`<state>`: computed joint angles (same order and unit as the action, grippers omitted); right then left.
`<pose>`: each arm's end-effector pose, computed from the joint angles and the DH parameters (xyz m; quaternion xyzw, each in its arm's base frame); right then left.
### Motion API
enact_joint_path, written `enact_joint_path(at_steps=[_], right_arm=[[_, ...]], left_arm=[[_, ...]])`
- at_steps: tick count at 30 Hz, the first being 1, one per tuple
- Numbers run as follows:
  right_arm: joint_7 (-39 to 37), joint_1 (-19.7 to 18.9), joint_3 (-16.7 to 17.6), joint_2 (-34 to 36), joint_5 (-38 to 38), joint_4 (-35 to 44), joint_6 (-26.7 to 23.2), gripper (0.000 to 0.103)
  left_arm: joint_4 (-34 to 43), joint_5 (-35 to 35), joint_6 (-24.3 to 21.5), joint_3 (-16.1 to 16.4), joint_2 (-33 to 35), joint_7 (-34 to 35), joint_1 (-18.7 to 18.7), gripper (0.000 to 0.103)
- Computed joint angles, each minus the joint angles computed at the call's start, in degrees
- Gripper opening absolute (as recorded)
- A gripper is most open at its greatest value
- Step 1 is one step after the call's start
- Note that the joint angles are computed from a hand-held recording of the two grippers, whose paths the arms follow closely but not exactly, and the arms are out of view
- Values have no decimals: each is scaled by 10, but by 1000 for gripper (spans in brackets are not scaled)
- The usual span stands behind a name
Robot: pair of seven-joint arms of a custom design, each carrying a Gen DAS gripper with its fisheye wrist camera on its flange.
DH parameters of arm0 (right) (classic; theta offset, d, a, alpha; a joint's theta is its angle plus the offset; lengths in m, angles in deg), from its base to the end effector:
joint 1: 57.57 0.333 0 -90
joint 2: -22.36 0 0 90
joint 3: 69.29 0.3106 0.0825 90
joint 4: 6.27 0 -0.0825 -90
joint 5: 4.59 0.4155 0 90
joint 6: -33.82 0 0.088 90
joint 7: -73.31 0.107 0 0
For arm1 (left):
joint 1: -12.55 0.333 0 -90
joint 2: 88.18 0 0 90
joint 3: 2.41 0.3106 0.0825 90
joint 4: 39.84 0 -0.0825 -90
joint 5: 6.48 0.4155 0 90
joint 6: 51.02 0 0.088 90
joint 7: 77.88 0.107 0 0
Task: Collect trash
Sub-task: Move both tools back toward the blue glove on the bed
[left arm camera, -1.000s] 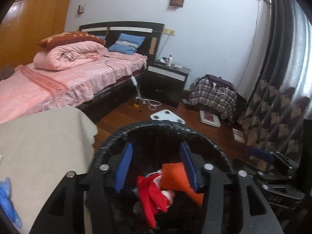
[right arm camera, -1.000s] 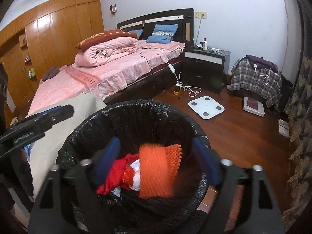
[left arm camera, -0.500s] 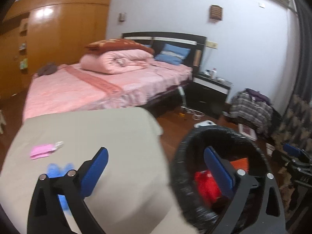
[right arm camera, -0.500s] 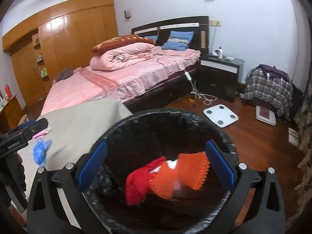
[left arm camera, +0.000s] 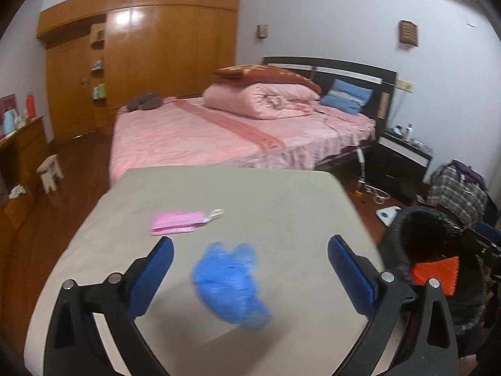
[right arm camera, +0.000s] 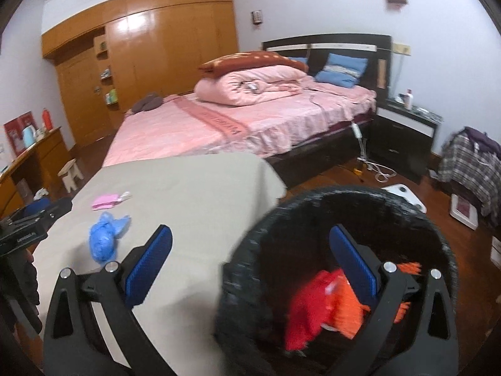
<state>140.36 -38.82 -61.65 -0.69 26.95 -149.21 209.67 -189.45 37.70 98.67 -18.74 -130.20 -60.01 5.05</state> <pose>0.4537 0.1834 0.5187 -0.7223 0.5055 -0.2260 0.4144 0.3713 -0.1904 0.5308 -0.7057 0.5230 -0.3062 0.3670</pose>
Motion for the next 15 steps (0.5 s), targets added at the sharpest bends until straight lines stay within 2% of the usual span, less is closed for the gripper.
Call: enact_joint_path(at_steps=[9, 15], right_arm=[[-7, 57, 13, 75, 18, 59, 19, 98], [9, 69, 35, 127, 5, 102, 19, 98]], left_arm=[[-67, -2, -26, 25, -73, 14, 18, 97], [-101, -10, -30, 42, -102, 32, 31, 97]])
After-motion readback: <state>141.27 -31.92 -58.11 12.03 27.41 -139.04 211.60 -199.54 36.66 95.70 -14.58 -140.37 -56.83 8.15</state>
